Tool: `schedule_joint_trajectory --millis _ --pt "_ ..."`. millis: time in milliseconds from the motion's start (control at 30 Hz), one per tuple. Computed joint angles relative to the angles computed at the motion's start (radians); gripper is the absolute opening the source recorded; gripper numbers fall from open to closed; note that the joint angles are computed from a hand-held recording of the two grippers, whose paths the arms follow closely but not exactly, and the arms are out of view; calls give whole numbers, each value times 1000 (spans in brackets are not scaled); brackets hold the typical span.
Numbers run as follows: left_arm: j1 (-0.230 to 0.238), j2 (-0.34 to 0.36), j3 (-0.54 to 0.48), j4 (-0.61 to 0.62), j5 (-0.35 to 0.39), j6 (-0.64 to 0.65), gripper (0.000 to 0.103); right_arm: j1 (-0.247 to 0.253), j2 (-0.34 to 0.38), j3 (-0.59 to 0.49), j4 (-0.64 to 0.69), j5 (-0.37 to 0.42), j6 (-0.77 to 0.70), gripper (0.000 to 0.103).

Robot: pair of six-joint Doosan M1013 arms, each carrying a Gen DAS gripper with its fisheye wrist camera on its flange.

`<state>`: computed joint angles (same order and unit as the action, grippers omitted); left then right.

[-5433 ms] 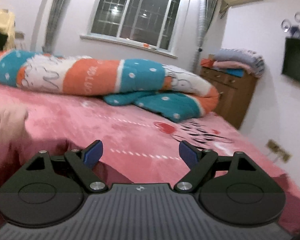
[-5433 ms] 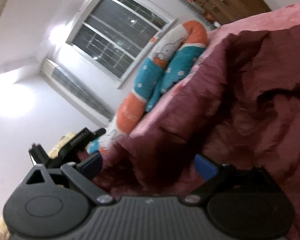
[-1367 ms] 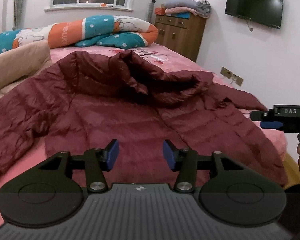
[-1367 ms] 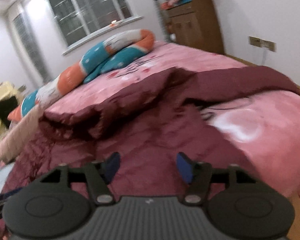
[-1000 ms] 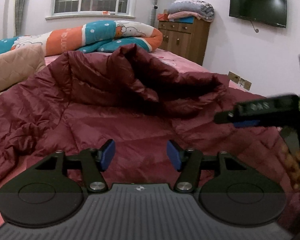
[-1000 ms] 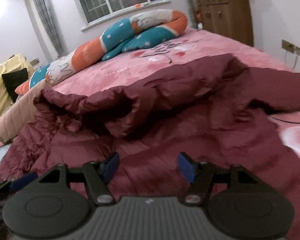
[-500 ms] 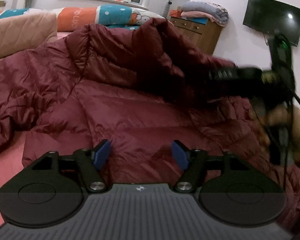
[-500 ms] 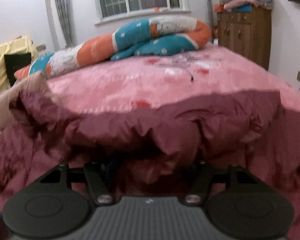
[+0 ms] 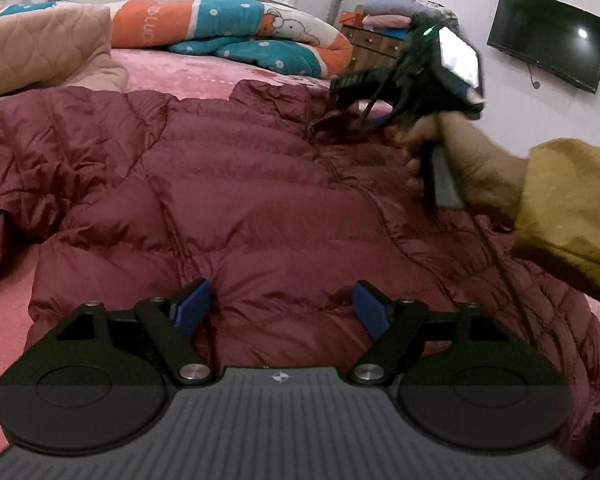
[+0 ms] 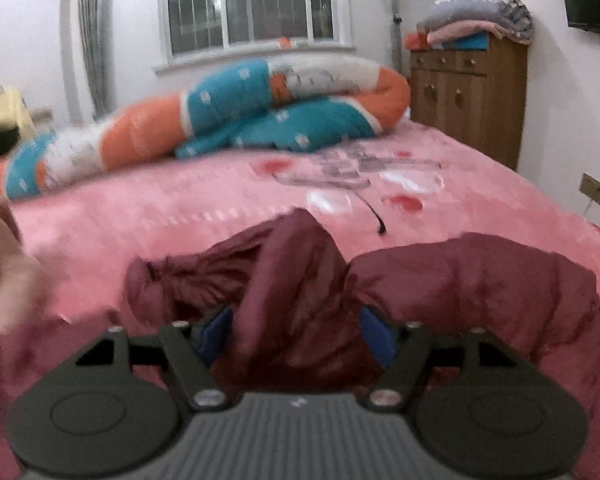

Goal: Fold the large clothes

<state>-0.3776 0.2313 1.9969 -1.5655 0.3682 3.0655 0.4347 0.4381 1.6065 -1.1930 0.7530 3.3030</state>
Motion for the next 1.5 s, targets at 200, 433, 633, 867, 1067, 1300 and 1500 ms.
schedule_joint_trajectory --millis 200,433,633,867,1067,1300,1500 --pt "12 1 -4 25 20 -34 96 18 -36 54 -41 4 112 78" --pt "8 -12 5 9 11 -13 96 99 -137 150 -96 89 211 84" --pt "-6 -24 22 -22 -7 51 96 161 -182 215 29 146 174 84" --pt "-10 -46 43 -38 -6 84 96 204 -207 278 143 216 229 84" --pt "-19 -72 67 -47 -21 135 96 227 -242 321 152 257 353 84" --pt "-30 -111 96 -95 -17 204 98 255 -285 358 79 348 540 85" --pt "-40 -137 107 -84 -17 194 99 255 -336 426 54 434 752 85"
